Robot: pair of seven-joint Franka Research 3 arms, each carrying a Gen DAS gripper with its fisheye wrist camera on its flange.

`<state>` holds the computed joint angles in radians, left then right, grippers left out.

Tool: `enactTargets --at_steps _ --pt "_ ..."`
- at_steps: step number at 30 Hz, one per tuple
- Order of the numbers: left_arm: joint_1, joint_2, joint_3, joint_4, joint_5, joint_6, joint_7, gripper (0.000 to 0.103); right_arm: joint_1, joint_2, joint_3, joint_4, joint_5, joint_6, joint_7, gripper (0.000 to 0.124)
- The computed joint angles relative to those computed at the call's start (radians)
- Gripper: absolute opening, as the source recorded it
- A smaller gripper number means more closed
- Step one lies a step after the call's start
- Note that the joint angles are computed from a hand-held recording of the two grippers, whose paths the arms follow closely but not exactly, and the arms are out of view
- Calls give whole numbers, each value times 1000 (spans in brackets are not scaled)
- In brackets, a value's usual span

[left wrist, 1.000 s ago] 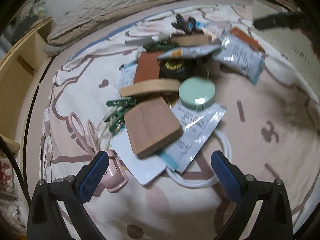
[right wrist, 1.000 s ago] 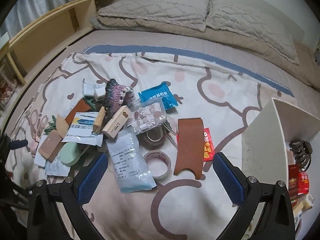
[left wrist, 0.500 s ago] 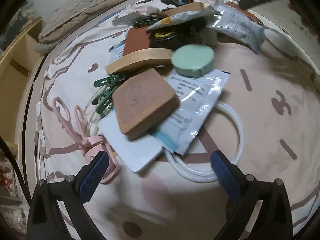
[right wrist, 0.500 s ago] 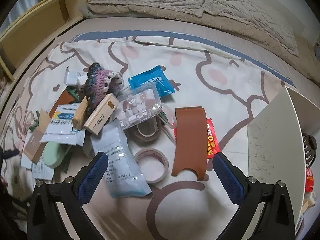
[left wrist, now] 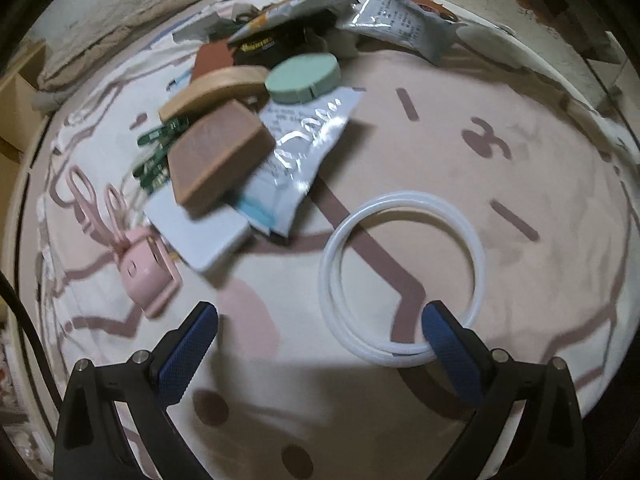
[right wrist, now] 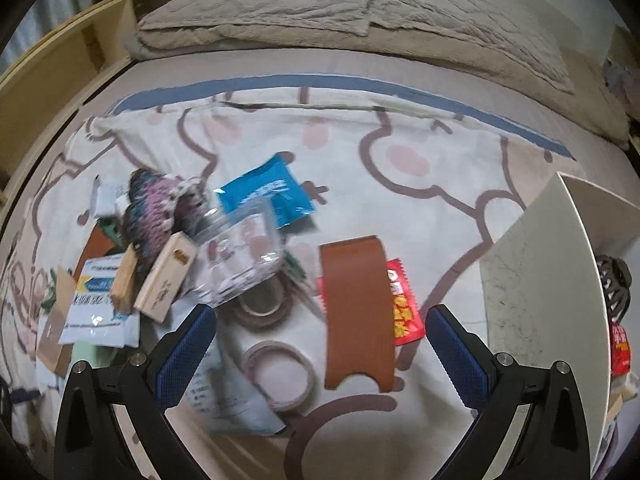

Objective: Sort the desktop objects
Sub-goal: 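Move both tools over the pile of items on the blanket, then lower the left tool over the white plastic rings while the right tool lowers to the medicine sachet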

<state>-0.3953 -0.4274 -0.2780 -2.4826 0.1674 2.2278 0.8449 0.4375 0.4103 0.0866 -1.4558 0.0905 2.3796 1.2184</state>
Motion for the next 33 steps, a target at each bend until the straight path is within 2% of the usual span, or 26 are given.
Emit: enactTargets --at_steps 6,10,14,20,23,33 --pt "-14 -43 16 -22 -55 3 14 103 21 24 -30 23 -72 -14 54 103" --pt "-20 -87 32 -45 -93 62 0 103 24 30 -29 19 -99 -36 48 103" --pt "-39 -78 44 -40 -138 116 21 103 10 14 -8 -2 -74 -38 -9 103" --pt "-43 -28 24 -3 -142 125 32 103 -7 17 5 24 -14 -101 -41 103" --pt "-35 -1 36 2 -152 138 43 103 -14 19 11 43 16 -138 -58 103" --pt "-18 38 26 17 -151 131 40 103 -13 -36 33 0 61 -207 -193 103"
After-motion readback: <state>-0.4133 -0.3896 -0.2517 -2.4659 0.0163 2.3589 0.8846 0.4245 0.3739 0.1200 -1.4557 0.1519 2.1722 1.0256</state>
